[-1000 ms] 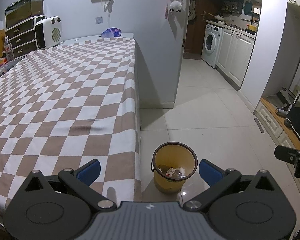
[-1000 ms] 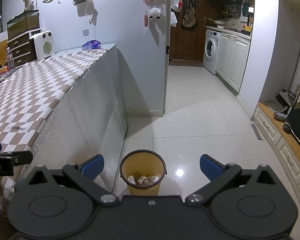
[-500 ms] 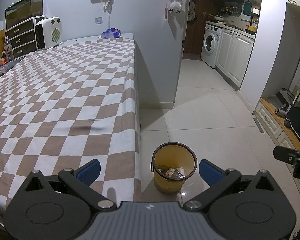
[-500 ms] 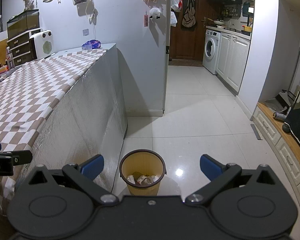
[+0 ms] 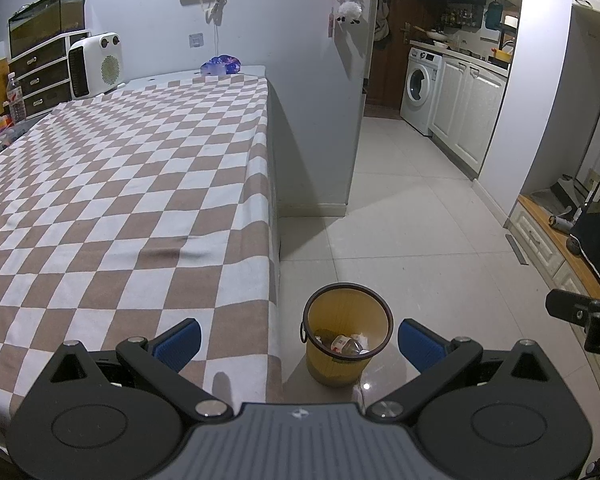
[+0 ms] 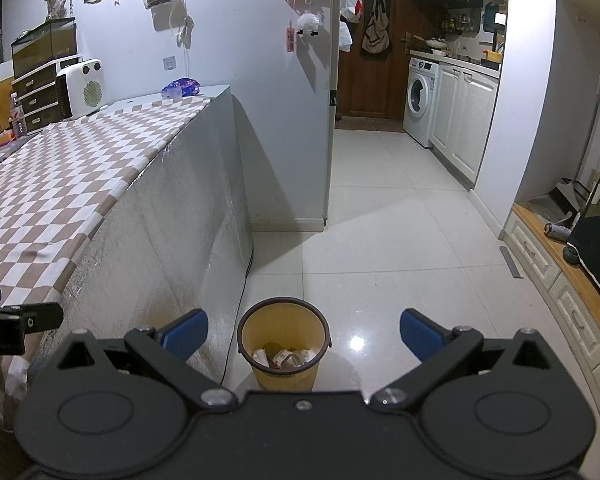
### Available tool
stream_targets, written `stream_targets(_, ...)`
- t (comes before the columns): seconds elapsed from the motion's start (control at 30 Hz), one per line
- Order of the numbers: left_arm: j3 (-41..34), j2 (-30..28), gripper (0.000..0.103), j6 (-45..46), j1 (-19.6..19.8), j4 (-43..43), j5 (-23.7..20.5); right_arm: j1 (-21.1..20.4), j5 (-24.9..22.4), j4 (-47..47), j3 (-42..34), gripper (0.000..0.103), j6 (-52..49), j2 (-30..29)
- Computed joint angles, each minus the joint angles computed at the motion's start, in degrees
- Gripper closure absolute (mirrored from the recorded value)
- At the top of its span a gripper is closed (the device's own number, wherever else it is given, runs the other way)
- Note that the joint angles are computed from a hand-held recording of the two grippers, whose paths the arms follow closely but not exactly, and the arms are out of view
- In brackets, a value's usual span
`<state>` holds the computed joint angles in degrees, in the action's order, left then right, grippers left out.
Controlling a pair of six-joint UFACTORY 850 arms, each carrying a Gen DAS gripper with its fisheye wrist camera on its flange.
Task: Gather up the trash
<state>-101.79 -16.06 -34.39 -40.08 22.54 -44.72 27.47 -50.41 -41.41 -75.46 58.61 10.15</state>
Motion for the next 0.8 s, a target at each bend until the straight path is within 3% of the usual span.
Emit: stream_targets(0.8, 0.3, 0.1, 0.0, 0.0, -0.1, -0.1, 0.3, -0.1, -0.2, 0.2, 0.3, 0.0, -0.3, 0.4)
